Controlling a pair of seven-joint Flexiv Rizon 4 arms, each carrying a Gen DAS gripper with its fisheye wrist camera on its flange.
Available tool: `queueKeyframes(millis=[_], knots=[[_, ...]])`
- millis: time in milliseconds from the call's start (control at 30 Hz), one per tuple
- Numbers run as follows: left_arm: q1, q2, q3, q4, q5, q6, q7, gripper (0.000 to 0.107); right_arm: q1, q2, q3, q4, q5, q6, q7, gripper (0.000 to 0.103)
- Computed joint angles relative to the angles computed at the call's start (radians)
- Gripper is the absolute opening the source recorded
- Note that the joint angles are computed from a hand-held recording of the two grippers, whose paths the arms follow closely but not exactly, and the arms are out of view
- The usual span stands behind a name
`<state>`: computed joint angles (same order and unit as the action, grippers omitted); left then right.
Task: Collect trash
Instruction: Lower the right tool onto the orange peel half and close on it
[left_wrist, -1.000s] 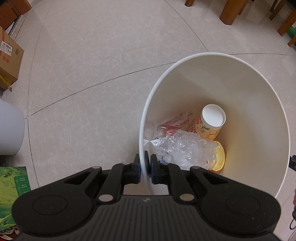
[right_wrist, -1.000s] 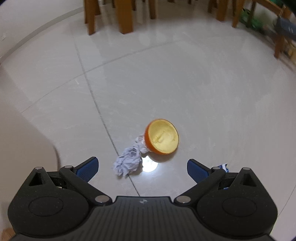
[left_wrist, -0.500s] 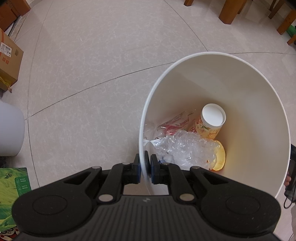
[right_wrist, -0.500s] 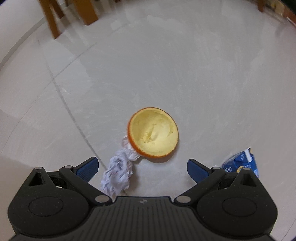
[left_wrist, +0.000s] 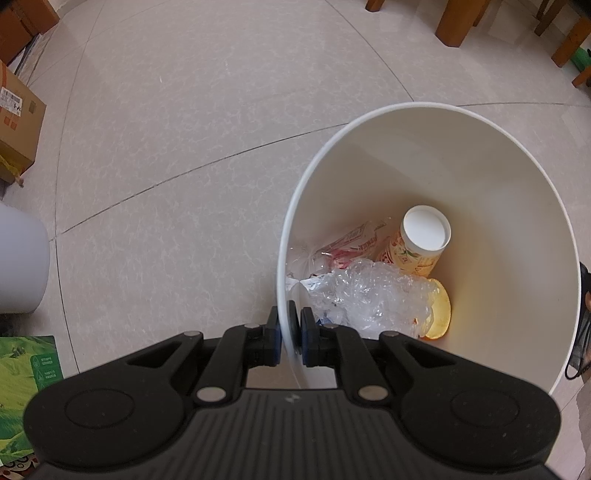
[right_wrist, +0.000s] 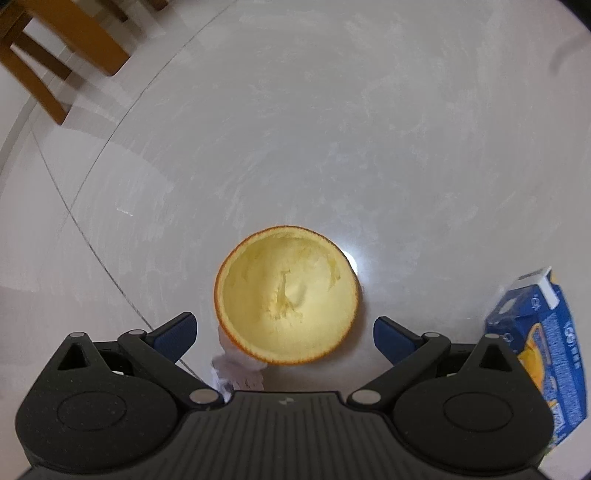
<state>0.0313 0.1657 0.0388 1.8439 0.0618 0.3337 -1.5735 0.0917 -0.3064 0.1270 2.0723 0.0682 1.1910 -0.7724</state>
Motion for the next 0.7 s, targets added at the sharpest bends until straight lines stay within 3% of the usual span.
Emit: queueKeyframes(millis=[267,333,433,700], knots=[[-0.002,0.002,-0.003,0.002,0.007,0.003,-0.001,0.008,-0.001,-0.036,-0.007,-0.008,0.018,0.041,0.042,0.101],[-0.002,0.001,-0.003,0.001,0.006,0.002,-0.002,0.008,0.002,-0.033,-0.016,-0.010,-0.002,0.025,0.051,0.098],[-0.002,0.002,-0.003,0.001,0.005,0.001,-0.004,0.008,-0.019,-0.034,0.008,-0.029,0.018,0.023,0.016,0.082],[0.000,-0.002,-0.002,-0.005,0.002,-0.005,-0.006,0.008,0.017,-0.005,-0.020,-0.069,-0.080,-0.112,0.037,0.079]])
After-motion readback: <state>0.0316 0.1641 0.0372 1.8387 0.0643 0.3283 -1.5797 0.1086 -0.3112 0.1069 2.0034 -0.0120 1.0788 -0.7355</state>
